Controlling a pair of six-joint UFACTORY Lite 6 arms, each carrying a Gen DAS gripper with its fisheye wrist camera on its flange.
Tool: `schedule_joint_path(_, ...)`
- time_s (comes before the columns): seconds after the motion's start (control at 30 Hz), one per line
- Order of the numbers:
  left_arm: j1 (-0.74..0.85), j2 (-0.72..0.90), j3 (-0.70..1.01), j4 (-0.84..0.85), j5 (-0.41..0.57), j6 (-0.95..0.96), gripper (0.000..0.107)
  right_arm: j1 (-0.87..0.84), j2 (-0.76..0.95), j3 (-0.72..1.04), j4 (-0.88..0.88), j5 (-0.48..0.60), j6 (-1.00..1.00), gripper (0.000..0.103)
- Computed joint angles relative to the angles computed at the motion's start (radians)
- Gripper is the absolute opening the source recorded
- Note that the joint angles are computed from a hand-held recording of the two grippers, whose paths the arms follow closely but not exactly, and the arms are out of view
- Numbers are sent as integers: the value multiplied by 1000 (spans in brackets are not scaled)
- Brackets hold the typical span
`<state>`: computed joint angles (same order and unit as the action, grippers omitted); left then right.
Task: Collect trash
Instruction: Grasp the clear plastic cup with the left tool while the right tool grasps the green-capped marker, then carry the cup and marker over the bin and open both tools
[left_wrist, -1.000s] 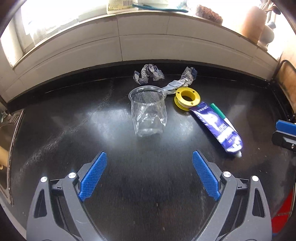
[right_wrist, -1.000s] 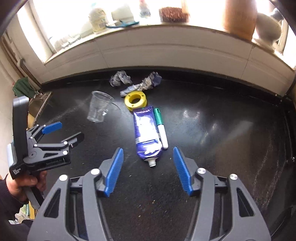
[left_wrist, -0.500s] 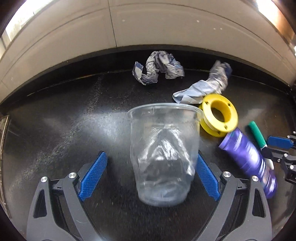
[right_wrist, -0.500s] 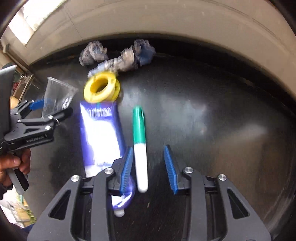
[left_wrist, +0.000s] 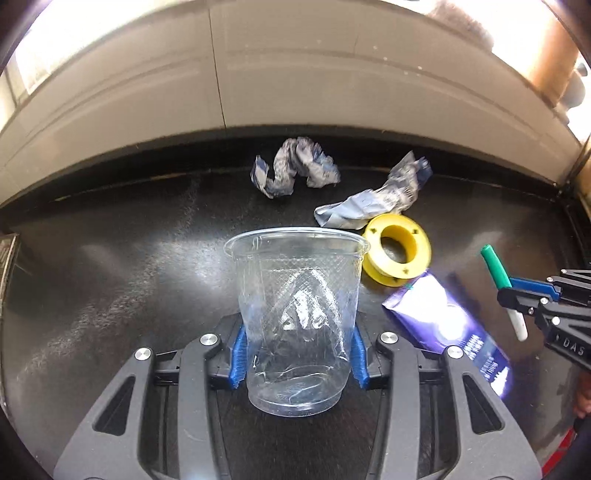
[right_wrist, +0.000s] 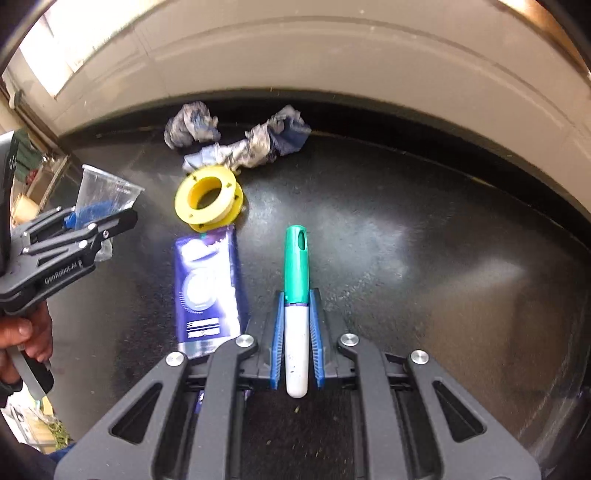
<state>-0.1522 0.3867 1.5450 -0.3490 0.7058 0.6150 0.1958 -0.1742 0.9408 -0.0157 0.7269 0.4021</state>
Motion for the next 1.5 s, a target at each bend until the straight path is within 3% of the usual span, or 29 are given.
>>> schedule_joint_path(0.3,52,-306,-207,17,82,39,43,156,-224,49,-146,220,248,14)
schedule_joint_path(0.5,122,-570,-426,-16,163,118,43,417,-330,60,-299,366,531,14)
schedule_joint_path(0.67,187,-698,-530,-45,221,203,43,653,-362,67,-395,477,762,14)
schedule_joint_path(1.13,318,-820,-583,-90,321,305,43,887,-304,140,-476,591,949,14)
schedule_joint_path(1.5,479,-761,-503,-145,360,399,43,872,-198,235,-473,540,892,14)
